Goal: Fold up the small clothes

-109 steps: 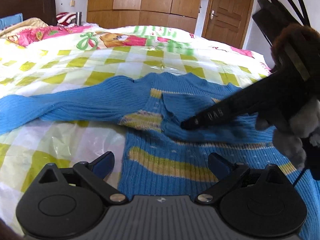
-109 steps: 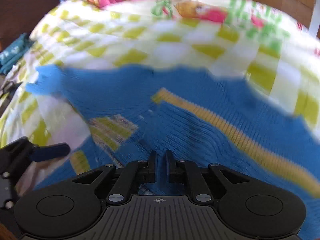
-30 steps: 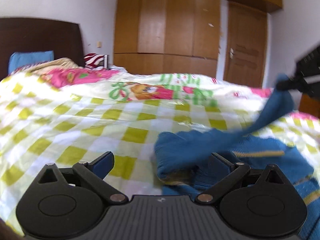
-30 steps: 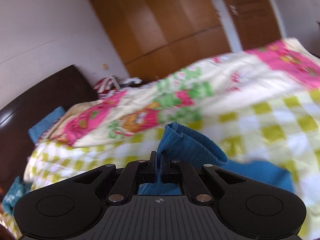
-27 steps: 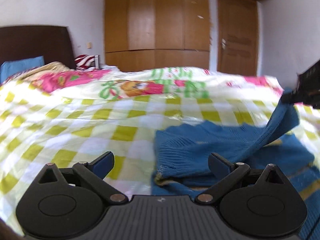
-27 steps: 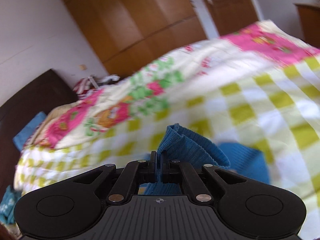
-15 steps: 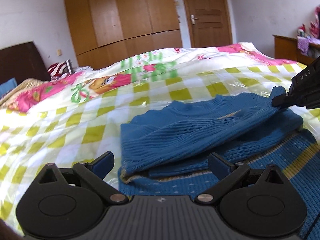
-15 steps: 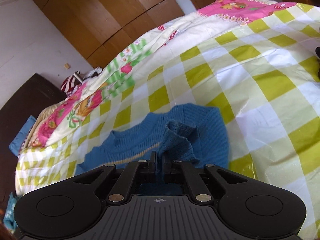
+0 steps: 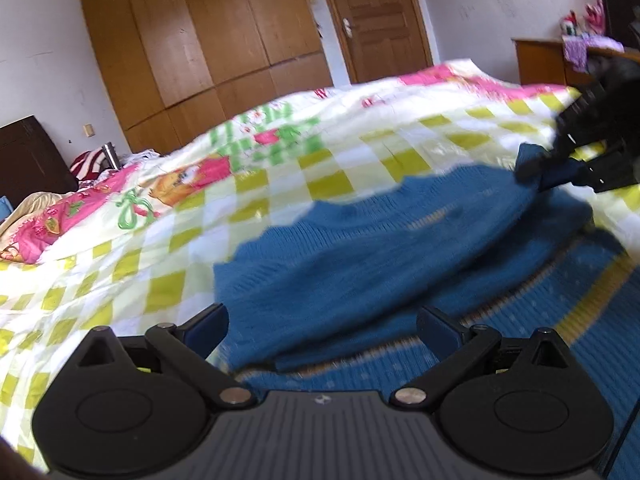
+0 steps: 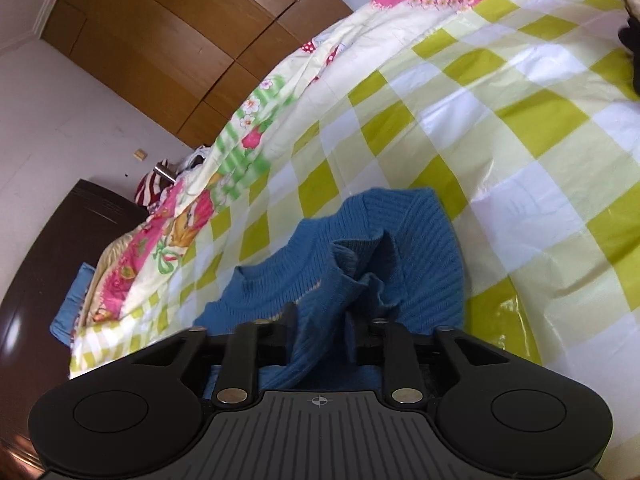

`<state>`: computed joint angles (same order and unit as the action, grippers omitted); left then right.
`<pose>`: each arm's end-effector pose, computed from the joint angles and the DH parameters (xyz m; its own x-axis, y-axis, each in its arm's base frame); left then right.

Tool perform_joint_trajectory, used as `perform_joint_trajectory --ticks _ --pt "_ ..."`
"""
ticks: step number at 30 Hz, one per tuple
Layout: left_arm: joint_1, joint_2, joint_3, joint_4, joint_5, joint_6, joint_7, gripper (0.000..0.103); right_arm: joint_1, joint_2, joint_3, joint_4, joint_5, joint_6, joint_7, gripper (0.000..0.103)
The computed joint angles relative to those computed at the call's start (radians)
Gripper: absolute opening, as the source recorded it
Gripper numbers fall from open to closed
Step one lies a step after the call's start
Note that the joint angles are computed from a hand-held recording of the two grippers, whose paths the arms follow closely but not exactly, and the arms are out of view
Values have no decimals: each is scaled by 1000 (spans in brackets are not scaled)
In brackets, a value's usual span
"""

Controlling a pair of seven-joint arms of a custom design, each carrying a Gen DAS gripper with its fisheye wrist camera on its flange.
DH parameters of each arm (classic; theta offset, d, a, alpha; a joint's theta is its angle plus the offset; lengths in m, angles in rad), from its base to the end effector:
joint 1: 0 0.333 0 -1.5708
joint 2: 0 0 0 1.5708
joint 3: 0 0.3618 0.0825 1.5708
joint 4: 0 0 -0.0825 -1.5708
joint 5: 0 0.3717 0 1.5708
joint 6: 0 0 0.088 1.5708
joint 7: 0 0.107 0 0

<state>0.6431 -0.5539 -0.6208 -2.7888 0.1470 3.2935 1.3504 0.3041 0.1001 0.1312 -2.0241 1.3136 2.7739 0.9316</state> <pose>0.3811 -0.0322 0.4979 0.1179 -0.9650 -0.2343 -0.5805 0.1244 -0.8047 0.5587 0.2104 0.4999 0.1725 -0.7291 -0.6623 -0.8319 0.2522 -0.4943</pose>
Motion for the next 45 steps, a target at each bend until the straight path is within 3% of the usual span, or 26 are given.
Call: perform_joint_trajectory --ticks 2,4,6,9,11,13,16,18,20,23,26,30,32,34,35,36,37,40,45 --pt "23 0 -5 3 -12 23 -11 103 -4 -20 1 -10 47 -5 -47 5" --pt "51 13 -20 10 -27 24 -19 103 9 -34 -1 -33 13 35 -49 5" --pt "99 41 -58 16 -36 26 -25 103 22 -22 -8 -54 -136 65 55 5" --pt "157 73 -101 45 -9 -90 -29 103 28 -9 -11 -81 -333 83 193 5" --pt "107 94 -39 41 7 -140 -29 103 14 -22 1 -92 -300 86 168 7" --pt "16 96 65 22 1 -152 -28 103 12 -47 -3 -114 -337 100 179 13" --pt "-122 62 230 -7 -13 -133 -27 103 22 -102 -9 -164 -400 150 192 13" --pt "-123 42 250 -5 2 -110 -47 103 43 -133 -10 -175 -387 189 128 13" --pt "-50 38 189 1 29 -70 -63 103 74 -126 -18 -122 -313 150 -8 13" --pt "137 14 -4 4 43 -17 -104 103 92 -46 -1 21 -272 0 -173 19" --pt "282 -22 -175 -10 11 37 -144 103 103 90 46 196 -394 -132 -225 25" --pt "351 -26 -272 -26 -19 66 -158 103 135 283 83 440 -626 -299 -140 32" --pt "369 -21 -293 -33 -33 93 -157 103 157 349 87 520 -718 -318 -86 33" --pt "350 5 -275 -42 -54 114 -149 103 164 394 95 574 -781 -347 -48 32" --pt "340 20 -267 -47 -66 124 -140 103 171 405 92 588 -815 -354 -24 23" --pt "329 35 -255 -51 -75 133 -129 103 177 417 90 608 -844 -368 4 6" --pt "316 51 -243 -55 -86 140 -121 103 175 430 92 628 -862 -388 22 4" --pt "271 97 -196 -58 -112 145 -91 103 187 449 90 645 -906 -348 74 2" --pt "267 116 -215 -50 -174 129 -45 103 205 503 95 701 -963 -311 159 2"
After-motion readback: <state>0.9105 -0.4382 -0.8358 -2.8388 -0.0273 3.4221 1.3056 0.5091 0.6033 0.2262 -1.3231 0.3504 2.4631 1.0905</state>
